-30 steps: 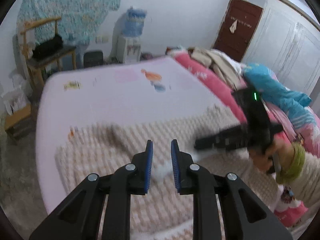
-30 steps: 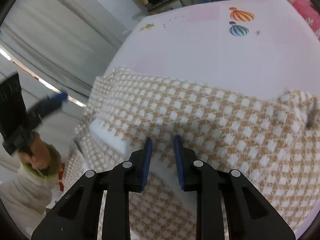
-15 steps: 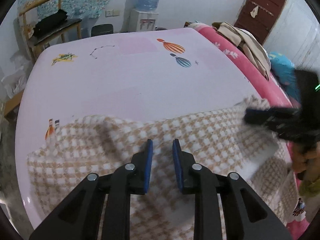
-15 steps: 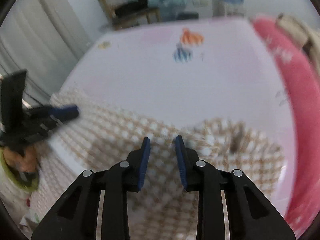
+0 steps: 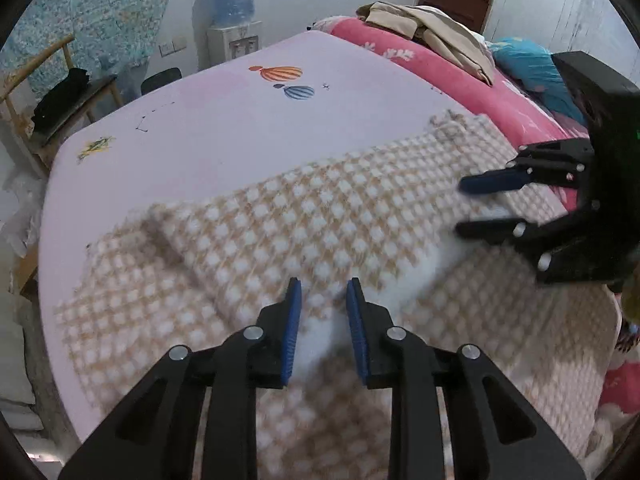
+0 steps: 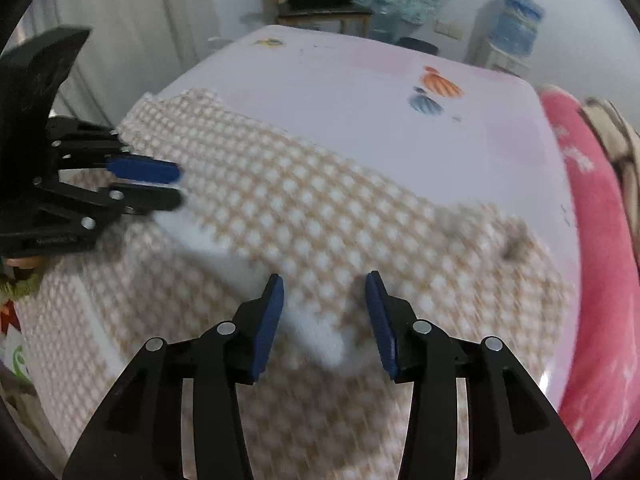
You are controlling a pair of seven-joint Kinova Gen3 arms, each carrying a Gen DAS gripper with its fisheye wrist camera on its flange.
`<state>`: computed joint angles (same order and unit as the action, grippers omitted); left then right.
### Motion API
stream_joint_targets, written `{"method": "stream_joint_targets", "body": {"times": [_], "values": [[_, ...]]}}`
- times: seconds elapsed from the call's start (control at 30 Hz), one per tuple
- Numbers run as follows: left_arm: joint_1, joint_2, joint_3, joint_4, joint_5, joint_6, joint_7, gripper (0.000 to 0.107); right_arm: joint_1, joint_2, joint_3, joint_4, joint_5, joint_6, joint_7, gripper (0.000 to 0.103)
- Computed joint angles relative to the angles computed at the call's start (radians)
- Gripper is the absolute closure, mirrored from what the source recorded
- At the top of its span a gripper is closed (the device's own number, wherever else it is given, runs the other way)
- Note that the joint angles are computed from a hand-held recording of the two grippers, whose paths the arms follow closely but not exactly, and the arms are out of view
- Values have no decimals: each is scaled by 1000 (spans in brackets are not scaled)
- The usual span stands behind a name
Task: Fold large clothes
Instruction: 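Carry the collar over the coat and lay it down with both grippers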
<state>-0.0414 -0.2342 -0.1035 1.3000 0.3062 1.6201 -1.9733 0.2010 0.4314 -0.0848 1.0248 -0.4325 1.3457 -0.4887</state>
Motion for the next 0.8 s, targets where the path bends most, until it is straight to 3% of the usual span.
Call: {"method": "stream_joint_targets", "body": {"times": [0.1,0.2,0.27,0.4,0.47,0.57,0.8], "values": [[-27,-11,-50,-32,27,57,39,84,23,-8,5,-2,3,19,-34,63],[-47,-56,-55,-52,-16,59,62,84,14,-41,44,23,29,-14,-82,60],[-48,-103,-110,-65,-1,82,62,84,69,-50,33,19,-22,31,-81,58],[-42,-189,-193,-87,-15,111,88,82,175,-99,30,66,-152,109,-28,45],[-33,-225,-208,-81,-33,124,122,82,212,-126,39,122,-217,159,11,38],[-12,-277,-229,-52,-63,144,161,82,211,-162,59,196,-248,202,40,36],[21,-357,-207,59,-151,160,229,82,173,-225,129,377,-201,196,68,35]]}}
